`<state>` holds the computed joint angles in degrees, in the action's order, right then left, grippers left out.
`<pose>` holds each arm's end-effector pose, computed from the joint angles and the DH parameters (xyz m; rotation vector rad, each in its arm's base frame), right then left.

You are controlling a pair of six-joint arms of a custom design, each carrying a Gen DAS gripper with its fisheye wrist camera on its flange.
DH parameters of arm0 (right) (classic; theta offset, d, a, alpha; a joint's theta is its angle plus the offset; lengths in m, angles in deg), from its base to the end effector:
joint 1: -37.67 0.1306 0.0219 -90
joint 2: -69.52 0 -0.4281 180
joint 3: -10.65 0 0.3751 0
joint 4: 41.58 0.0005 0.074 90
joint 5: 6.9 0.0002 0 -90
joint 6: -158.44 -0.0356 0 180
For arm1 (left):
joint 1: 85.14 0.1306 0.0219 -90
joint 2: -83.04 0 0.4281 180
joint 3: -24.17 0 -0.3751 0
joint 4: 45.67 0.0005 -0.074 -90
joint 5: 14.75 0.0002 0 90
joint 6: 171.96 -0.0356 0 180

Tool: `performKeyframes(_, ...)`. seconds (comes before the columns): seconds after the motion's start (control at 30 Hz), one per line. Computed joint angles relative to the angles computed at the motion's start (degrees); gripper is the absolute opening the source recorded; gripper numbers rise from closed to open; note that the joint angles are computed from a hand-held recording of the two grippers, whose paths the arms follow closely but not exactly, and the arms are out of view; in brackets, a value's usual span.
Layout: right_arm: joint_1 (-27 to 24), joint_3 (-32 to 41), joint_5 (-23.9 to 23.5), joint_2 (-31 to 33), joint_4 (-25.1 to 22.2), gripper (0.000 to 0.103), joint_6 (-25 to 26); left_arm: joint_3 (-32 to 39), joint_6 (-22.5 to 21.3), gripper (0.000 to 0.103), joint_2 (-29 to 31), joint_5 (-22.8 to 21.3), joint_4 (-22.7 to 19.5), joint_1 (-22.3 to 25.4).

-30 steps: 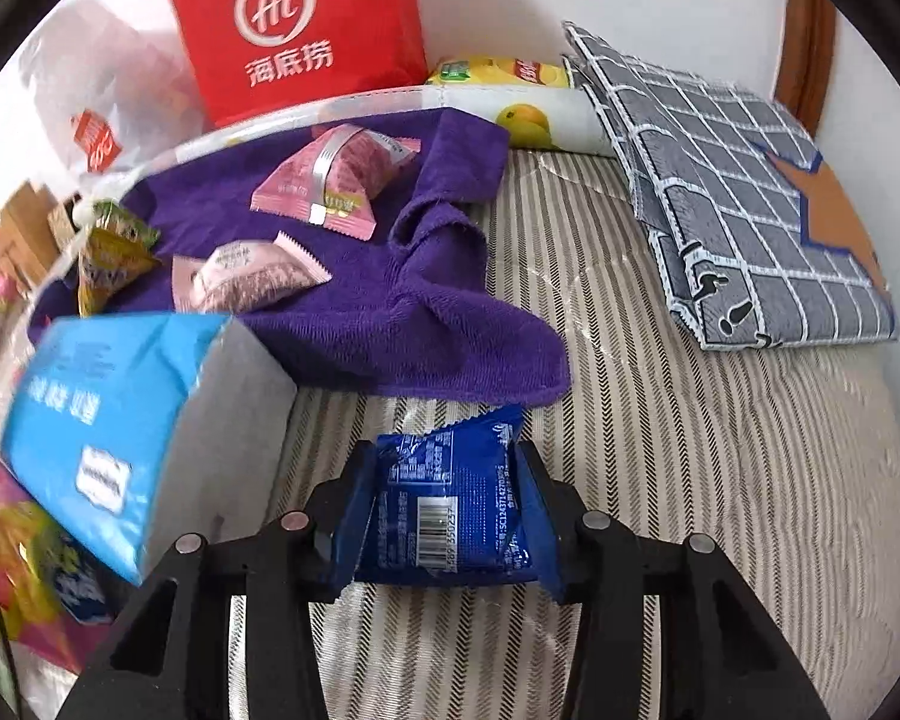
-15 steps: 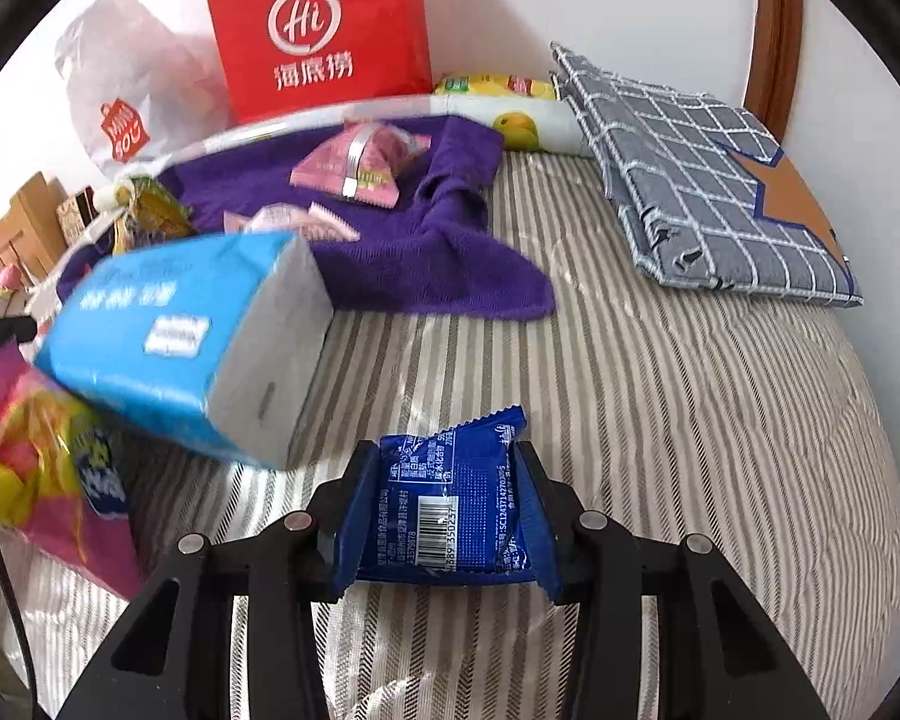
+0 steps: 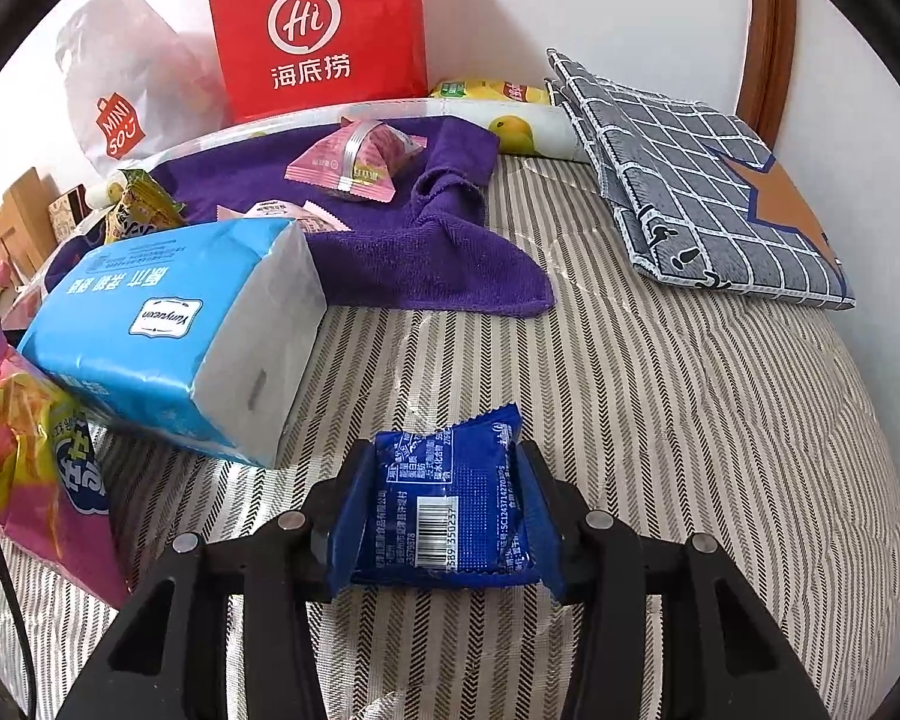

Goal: Organize snacks
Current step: 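Grasp the pink-white wrapped packet with the left tool while the right tool holds the blue packet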

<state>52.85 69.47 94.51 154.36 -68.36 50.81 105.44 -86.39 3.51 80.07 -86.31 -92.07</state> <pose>0.3747 0.0938 0.3056 0.1356 2.4630 -0.0019 0.5046 -0.0649 0.3335 0.2883 2.5987 -0.1254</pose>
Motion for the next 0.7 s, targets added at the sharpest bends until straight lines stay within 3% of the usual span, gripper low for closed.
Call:
performKeyframes(0.17,0.1,0.0,0.0,0.0,0.0,0.046,-0.2,-2.6,-1.5,0.048,-1.5,2.1,4.6,0.4)
performKeyframes(0.2,0.1,0.0,-0.1,0.0,0.1,0.046,-0.2,-3.0,-1.3,0.047,-1.7,2.4,5.2,0.4)
performKeyframes(0.43,-0.1,-0.2,-0.4,-0.1,0.2,0.047,0.1,-7.3,0.0,0.046,-3.4,3.4,12.7,0.7)
performKeyframes(0.7,0.0,-0.1,-0.4,-0.1,0.2,0.047,0.0,-7.4,0.4,0.046,-3.3,2.7,13.0,0.5)
